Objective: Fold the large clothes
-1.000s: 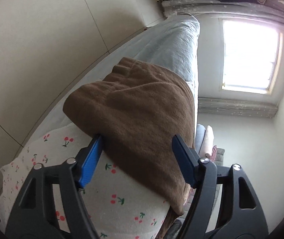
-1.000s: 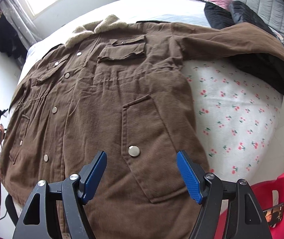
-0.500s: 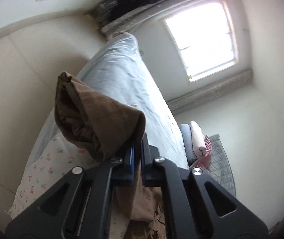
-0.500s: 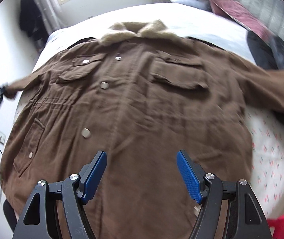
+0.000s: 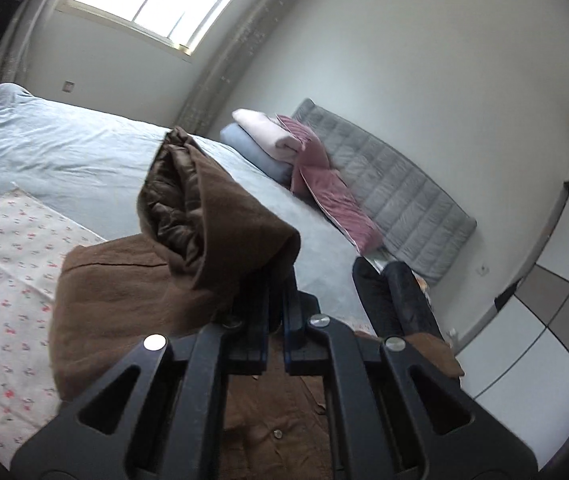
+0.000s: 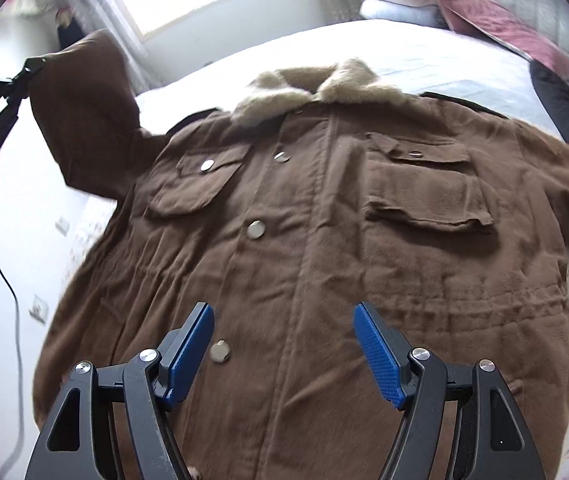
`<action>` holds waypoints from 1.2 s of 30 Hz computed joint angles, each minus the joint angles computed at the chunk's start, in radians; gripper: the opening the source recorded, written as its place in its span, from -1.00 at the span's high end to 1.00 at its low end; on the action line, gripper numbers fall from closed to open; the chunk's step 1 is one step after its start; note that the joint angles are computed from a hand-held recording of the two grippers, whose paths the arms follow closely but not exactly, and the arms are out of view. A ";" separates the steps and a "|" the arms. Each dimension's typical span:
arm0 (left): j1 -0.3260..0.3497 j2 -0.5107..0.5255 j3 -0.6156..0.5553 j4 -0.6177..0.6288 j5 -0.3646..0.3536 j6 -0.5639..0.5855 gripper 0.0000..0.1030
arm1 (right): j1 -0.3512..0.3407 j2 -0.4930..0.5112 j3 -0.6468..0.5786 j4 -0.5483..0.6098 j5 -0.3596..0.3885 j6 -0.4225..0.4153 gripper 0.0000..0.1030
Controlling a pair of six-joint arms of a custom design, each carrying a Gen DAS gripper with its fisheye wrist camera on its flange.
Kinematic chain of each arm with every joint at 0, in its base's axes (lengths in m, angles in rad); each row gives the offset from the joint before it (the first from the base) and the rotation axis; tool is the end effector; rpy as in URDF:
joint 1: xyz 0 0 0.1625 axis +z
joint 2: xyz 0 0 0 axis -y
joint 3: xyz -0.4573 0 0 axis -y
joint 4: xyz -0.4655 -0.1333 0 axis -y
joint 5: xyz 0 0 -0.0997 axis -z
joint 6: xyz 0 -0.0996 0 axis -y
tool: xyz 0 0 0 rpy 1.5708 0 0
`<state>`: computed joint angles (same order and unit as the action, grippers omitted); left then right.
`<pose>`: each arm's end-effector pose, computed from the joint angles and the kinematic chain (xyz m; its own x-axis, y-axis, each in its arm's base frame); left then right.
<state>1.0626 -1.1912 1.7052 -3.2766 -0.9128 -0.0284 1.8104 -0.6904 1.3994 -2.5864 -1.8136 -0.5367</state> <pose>-0.1636 -0.6928 0.4218 -0.9724 -0.1205 -0.1998 0.1525 0.3199 -0.9351 0.3032 -0.7805 0.0886 -0.7095 -0.6109 0.3513 -0.6854 0.7142 -0.1422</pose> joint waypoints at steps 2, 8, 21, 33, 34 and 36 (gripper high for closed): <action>0.022 0.056 -0.037 0.060 -0.056 -0.022 0.88 | -0.018 -0.002 -0.011 -0.002 0.028 0.040 -0.43; 0.042 0.118 -0.045 0.347 -0.141 -0.001 0.00 | -0.068 -0.005 -0.048 0.054 0.082 0.147 -0.43; 0.042 -0.064 0.074 0.334 0.093 -0.035 -0.14 | -0.020 0.168 -0.345 0.298 0.115 0.144 -0.44; 0.093 -0.139 0.107 0.431 0.213 -0.071 0.48 | 0.039 0.317 -0.508 0.259 0.069 0.131 0.79; 0.096 -0.134 0.099 0.445 0.210 -0.068 0.58 | 0.052 0.298 -0.483 0.205 0.083 0.088 0.79; 0.103 -0.119 0.080 0.475 0.204 -0.063 0.63 | 0.073 0.286 -0.472 0.137 0.073 0.040 0.80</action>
